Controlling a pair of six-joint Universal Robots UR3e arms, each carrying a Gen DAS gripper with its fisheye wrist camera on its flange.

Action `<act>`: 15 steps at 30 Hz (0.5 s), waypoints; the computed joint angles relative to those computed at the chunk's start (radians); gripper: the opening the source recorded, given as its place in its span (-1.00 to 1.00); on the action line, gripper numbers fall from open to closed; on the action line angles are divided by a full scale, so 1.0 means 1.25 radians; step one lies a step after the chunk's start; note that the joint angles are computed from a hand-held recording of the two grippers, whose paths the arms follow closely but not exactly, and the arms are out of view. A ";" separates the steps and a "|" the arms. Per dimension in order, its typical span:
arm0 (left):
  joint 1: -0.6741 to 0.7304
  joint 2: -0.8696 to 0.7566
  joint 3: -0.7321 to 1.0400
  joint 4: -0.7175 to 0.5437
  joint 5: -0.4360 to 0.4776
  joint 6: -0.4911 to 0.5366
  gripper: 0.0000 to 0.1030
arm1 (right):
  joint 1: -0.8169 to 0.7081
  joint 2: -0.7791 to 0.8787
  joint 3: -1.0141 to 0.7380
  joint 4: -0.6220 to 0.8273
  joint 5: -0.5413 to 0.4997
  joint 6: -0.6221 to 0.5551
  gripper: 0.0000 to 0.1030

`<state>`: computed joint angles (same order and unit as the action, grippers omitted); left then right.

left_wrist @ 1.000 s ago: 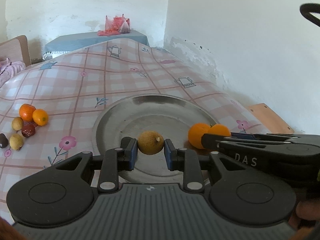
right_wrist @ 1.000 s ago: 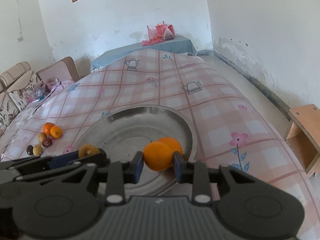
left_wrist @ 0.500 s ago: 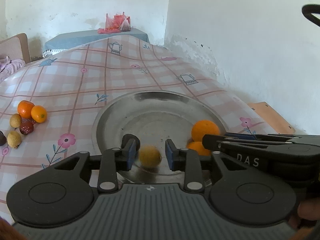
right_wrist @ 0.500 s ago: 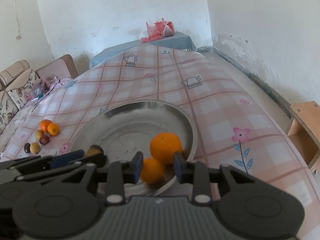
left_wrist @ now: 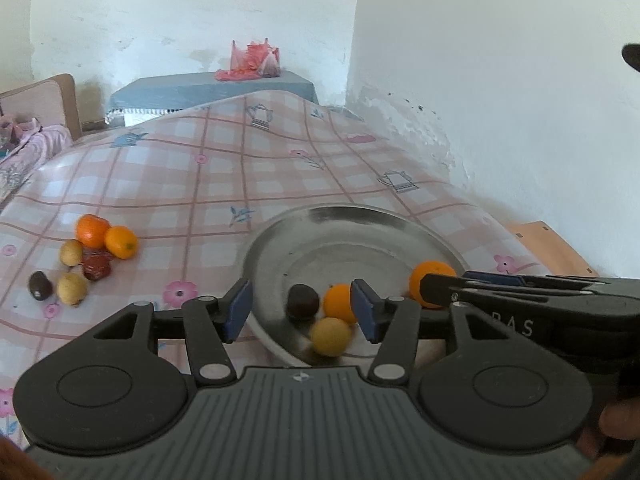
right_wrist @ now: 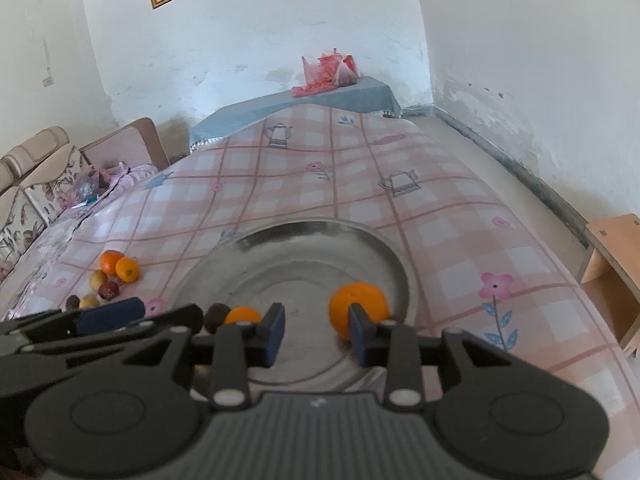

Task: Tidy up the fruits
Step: 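Open the left gripper to drop the yellow fruit while the right gripper releases the orange into the plate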

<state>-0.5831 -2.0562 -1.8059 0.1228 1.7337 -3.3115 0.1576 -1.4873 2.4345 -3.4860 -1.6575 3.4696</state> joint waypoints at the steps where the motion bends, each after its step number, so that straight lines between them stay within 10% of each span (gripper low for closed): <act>1: 0.000 0.010 -0.013 0.001 0.004 -0.004 0.28 | 0.007 0.002 -0.006 0.003 -0.003 0.000 -0.36; 15: 0.055 0.094 -0.109 0.017 0.026 -0.012 0.36 | 0.120 0.060 -0.124 0.058 -0.052 0.016 -0.34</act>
<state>-0.5145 -1.9383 -1.9425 0.1437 1.7667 -3.3259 0.3071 -1.4128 2.2797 -3.4135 -1.7230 3.4898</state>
